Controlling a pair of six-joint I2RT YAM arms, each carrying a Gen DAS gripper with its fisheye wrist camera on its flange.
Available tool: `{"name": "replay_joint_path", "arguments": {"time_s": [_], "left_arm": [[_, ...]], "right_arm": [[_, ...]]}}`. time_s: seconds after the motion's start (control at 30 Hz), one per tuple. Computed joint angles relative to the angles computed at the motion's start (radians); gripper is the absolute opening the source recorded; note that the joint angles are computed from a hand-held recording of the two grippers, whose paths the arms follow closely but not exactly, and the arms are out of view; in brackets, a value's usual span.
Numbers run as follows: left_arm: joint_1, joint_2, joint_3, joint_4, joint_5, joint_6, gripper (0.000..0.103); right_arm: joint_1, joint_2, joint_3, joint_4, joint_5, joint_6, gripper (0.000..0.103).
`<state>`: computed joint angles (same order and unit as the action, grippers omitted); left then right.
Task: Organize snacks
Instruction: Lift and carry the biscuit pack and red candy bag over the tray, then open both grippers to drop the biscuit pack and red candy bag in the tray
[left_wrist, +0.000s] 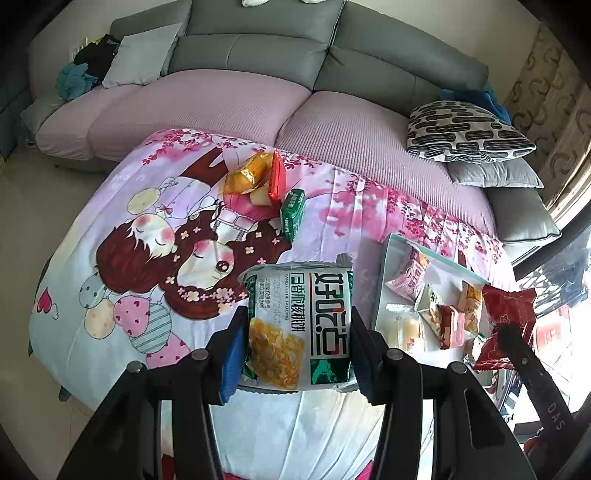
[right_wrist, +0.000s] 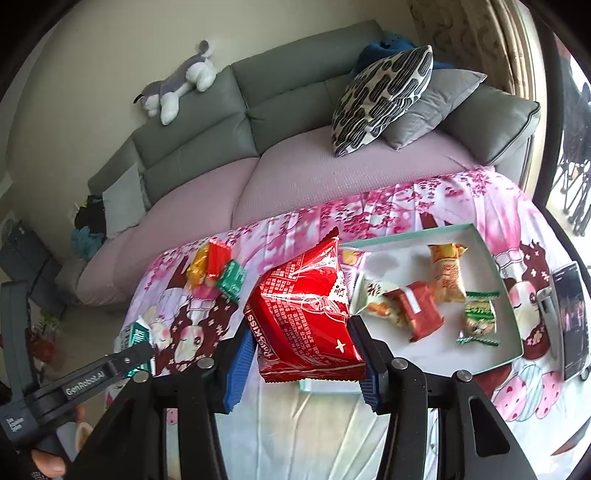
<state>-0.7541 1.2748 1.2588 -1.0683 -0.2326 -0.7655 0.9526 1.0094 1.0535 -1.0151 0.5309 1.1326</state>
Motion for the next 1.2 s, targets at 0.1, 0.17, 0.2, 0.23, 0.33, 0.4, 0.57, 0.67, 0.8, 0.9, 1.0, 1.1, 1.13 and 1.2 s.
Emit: {"name": "replay_joint_path", "arguments": {"time_s": [0.1,0.17,0.2,0.23,0.33,0.4,0.57,0.67,0.8,0.9,1.0,1.1,1.13,1.2], "left_arm": [[0.013,0.032,0.003,0.044,0.013,0.021,0.052],[0.021,0.056,0.009,0.071,0.017,0.032,0.052],[0.03,0.072,0.014,0.09,0.023,0.043,0.052],[0.036,0.085,0.02,0.105,0.028,0.052,0.052],[0.046,0.142,0.054,0.146,0.037,0.076,0.052],[0.049,0.195,0.091,0.177,0.048,0.096,0.052],[0.028,0.312,0.182,0.24,0.071,0.14,0.052],[0.006,0.404,0.271,0.255,0.092,0.174,0.052],[-0.031,0.552,0.443,0.226,0.11,0.227,0.052],[-0.057,0.655,0.576,0.198,0.119,0.264,0.052],[-0.084,0.769,0.717,0.15,0.143,0.29,0.052],[-0.115,0.892,0.861,0.094,0.153,0.311,0.052],[-0.122,0.94,0.918,0.069,0.16,0.317,0.052],[-0.131,1.026,1.022,0.009,0.186,0.314,0.052]], "right_arm": [[-0.049,-0.025,-0.039,0.041,-0.02,-0.038,0.052],[-0.097,-0.039,-0.073,0.083,-0.044,-0.067,0.052],[-0.124,-0.045,-0.089,0.102,-0.057,-0.082,0.052],[-0.151,-0.046,-0.102,0.122,-0.07,-0.098,0.052],[-0.237,-0.043,-0.14,0.183,-0.106,-0.152,0.052],[-0.306,-0.044,-0.166,0.226,-0.145,-0.19,0.052],[-0.476,-0.055,-0.216,0.291,-0.23,-0.289,0.052],[-0.597,-0.074,-0.238,0.31,-0.281,-0.358,0.053],[-0.783,-0.092,-0.26,0.332,-0.377,-0.465,0.053],[-0.914,-0.071,-0.268,0.343,-0.426,-0.549,0.053],[-1.011,-0.043,-0.276,0.361,-0.474,-0.62,0.053],[-1.085,0.019,-0.282,0.39,-0.524,-0.679,0.053],[-1.106,0.04,-0.289,0.405,-0.545,-0.692,0.053],[-1.139,0.069,-0.308,0.428,-0.578,-0.704,0.053]]}}
